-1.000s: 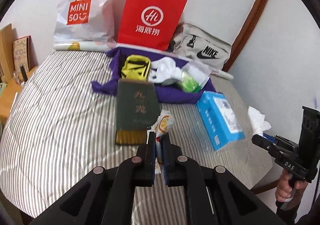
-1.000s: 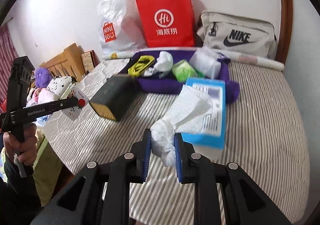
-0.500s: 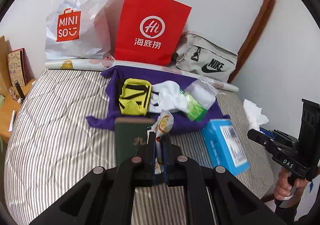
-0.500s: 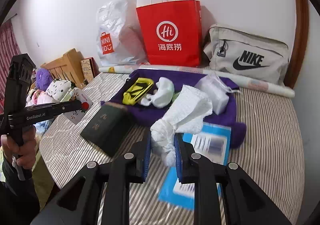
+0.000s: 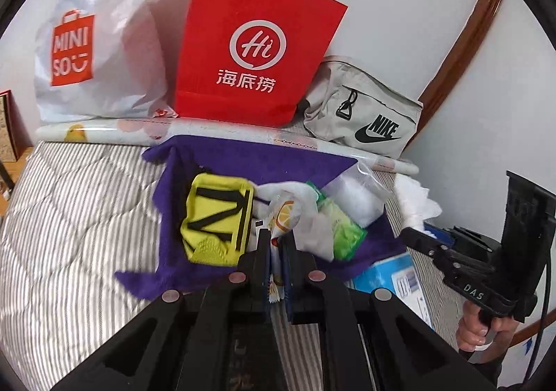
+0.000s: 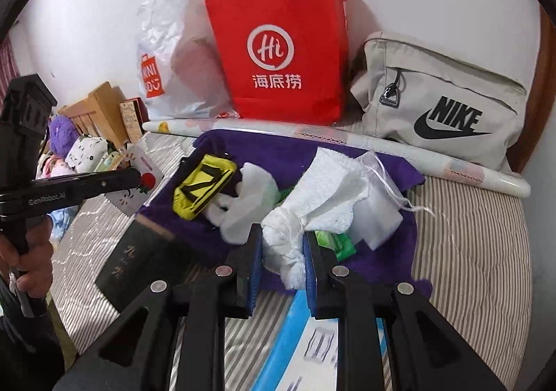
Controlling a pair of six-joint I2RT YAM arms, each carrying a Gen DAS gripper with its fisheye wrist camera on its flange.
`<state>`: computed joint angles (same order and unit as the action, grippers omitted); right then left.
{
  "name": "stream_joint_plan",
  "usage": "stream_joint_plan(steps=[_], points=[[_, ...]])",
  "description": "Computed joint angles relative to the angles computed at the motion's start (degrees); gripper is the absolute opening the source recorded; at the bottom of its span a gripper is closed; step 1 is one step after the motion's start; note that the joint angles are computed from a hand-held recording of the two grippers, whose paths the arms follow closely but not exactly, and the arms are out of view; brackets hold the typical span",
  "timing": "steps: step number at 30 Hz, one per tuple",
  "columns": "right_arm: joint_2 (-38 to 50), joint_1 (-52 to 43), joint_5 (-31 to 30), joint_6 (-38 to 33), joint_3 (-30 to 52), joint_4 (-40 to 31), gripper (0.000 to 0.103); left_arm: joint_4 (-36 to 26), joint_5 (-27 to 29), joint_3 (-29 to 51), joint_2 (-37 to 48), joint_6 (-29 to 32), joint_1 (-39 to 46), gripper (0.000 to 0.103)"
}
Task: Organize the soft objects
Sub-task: 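Carry the sachet with the left gripper while the right gripper carries the tissue over the towel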
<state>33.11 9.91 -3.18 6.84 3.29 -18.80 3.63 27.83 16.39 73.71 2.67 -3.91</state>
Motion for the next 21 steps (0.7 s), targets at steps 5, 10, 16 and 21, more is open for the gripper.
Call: stream_joint_plan(steps=[5,10,16,21], points=[[20.1,-4.4,-2.9,-3.3,1.6,15.5,0.022,4.4,-2.3,4.5,9.7,-2.3,-2.0,0.007],[33.9,-5.5,-4.4,-4.6,3.4,24.9,0.022,6.4,-5.5,9.5,17.5,-3.8,-4.2,0.007],[47.5,-5.2,-4.9,-5.4,7.5,29.9,0.022,6.7,-11.4,16.1,26.4,-4.2,-5.9,0.007],[54.2,-4.7,-4.3,-5.9,10.0,32.4,0.023,7.1,-11.9,18.1,30.0,-4.3,-8.1,0.009]])
